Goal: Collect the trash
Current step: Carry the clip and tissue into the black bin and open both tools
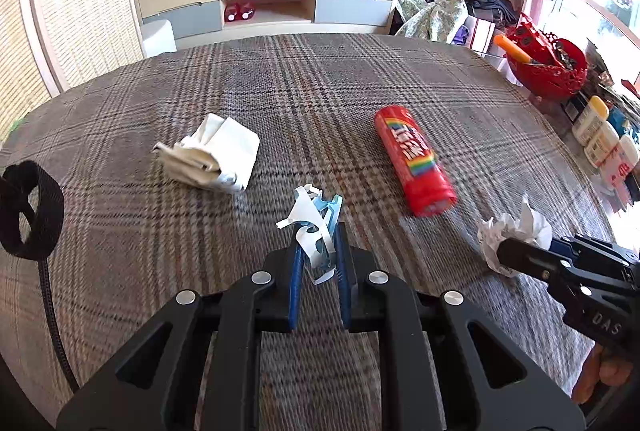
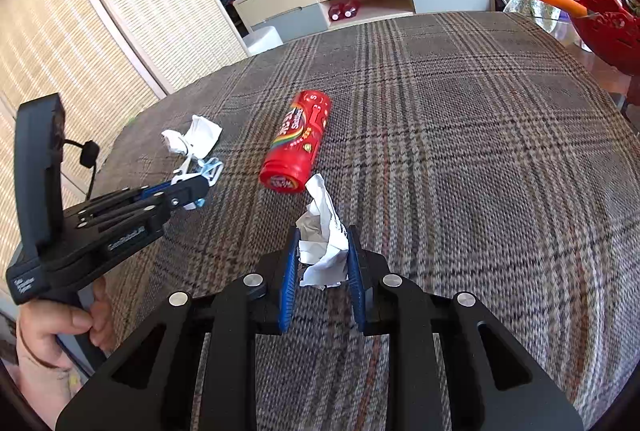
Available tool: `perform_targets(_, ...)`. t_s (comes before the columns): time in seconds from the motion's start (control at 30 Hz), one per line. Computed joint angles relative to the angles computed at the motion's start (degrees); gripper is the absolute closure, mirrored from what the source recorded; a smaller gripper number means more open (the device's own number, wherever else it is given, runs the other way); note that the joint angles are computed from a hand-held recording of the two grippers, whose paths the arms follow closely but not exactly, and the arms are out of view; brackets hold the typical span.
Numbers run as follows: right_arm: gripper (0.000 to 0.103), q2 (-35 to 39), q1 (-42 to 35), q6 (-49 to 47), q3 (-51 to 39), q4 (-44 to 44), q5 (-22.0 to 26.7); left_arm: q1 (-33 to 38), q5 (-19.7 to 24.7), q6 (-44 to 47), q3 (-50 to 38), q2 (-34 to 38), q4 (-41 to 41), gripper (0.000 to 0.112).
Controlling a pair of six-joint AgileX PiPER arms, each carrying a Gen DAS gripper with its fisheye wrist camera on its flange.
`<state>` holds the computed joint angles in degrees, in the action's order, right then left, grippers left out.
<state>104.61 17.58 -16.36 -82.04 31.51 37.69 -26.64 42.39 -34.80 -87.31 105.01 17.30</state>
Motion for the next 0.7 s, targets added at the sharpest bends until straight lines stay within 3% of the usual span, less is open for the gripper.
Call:
perform_targets(0.13, 0.079, -5.8, 0.9, 1.0, 5.9, -0.8, -0.2, -3.4, 0.2, -4.7, 7.0, -6.8, 2.4, 0.099)
perform_targets(0.3, 0.079, -15.1, 2.7, 3.1, 14.7, -3.3, -0.2, -10.7, 3.8, -12.6, 14.9, -15.4, 6.8, 0.099)
perform_targets(0.5, 0.079, -27.6, 4.4, 1.8, 26.3, -2.8, 0.6, -23.7, 8.1, -29.8, 25.4, -25.5, 13.7, 0.099)
perform_targets(0.7, 0.079, -37.0, 5.8, 3.5, 36.1, -4.9, 1.9, -37.8, 9.8, -47.1, 33.8, -28.9, 17.9, 0.099)
